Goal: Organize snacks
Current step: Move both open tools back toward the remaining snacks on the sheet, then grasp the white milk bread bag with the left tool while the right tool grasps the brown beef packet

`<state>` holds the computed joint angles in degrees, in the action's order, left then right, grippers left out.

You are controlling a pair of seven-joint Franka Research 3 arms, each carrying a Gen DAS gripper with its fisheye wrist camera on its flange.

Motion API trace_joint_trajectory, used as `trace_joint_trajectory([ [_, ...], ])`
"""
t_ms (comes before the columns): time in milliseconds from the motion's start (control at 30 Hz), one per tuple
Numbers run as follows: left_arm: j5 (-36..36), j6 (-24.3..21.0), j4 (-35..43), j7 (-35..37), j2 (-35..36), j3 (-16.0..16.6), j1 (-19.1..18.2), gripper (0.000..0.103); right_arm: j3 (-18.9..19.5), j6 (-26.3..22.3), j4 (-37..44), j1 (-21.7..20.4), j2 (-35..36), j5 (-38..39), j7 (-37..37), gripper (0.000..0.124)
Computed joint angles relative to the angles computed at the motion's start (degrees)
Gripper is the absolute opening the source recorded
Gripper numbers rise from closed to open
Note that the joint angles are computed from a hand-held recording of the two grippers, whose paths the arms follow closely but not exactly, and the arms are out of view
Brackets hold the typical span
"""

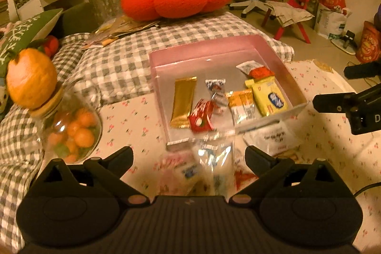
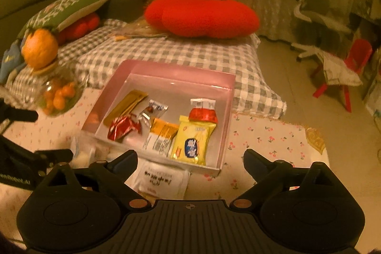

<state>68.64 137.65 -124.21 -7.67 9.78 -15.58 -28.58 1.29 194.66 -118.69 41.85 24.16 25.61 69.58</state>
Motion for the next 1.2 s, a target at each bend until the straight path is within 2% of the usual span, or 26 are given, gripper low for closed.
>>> trace_joint_trajectory([
  [100, -0.15, -0.34, -1.65, -2.43, -0.88, -0.40, -0.45, 0.101, -0.49, 1.72, -2.34, 1.50, -1.04, 0.02, -1.74, 0.098],
  [400, -2.22, 0.75, -5.16, -7.39, -1.78, -1.58, -0.95, 0.101, 2.43, 3.42, -6.58, 0.87, -2.34, 1.69, -4.99, 0.099],
  [533, -1.68, 1.26, -6.43, -12.48, -1.71, -1.64, -1.47, 0.101, 1.03, 3.16, -7.14, 3.02, -1.80, 5.40, -4.88, 0.099],
  [600, -1.52, 2.04, -7.05, -16.11, -1.56, -1.65, -1.59, 0.100, 0.20, 1.37, -7.03, 3.93, -1.56, 7.62, -3.94, 0.099],
  [633, -2.19, 2.53, -7.00, -17.15, -1.28, -1.65, -1.51, 0.099, -2.07, -0.66, -6.59, 6.11, -1.41, 9.09, -3.92, 0.099],
  [700, -1.13, 5.10, -7.27, -19.13, -0.92, -1.31, -1.28, 0.097, -9.51, -4.46, -5.74, 13.09, -0.76, 10.44, -3.16, 0.099],
  [800, 1.23, 4.29, -6.58, -21.36, 0.01, -1.14, -1.98, 0.094, -16.83, -5.76, -5.53, 20.01, 0.78, 9.18, -1.08, 0.099],
  [833, 2.76, 3.81, -6.37, -22.54, 0.35, -1.01, -2.30, 0.091, -18.22, -6.09, -5.44, 21.27, 1.22, 8.50, -0.45, 0.099],
  [1067, 14.89, 4.34, -4.92, -30.93, 3.09, 0.07, -2.73, 0.077, -19.26, -7.74, -4.73, 21.58, 2.54, 3.58, 4.10, 0.099],
  [1133, 18.01, 5.67, -4.60, -32.56, 3.73, 0.35, -2.37, 0.069, -17.73, -7.31, -4.78, 19.93, 2.56, 1.94, 4.88, 0.099],
  [1200, 19.82, 6.84, -4.15, -33.65, 4.37, 0.50, -1.95, 0.066, -13.97, -6.07, -5.00, 16.12, 2.42, -0.03, 5.35, 0.099],
])
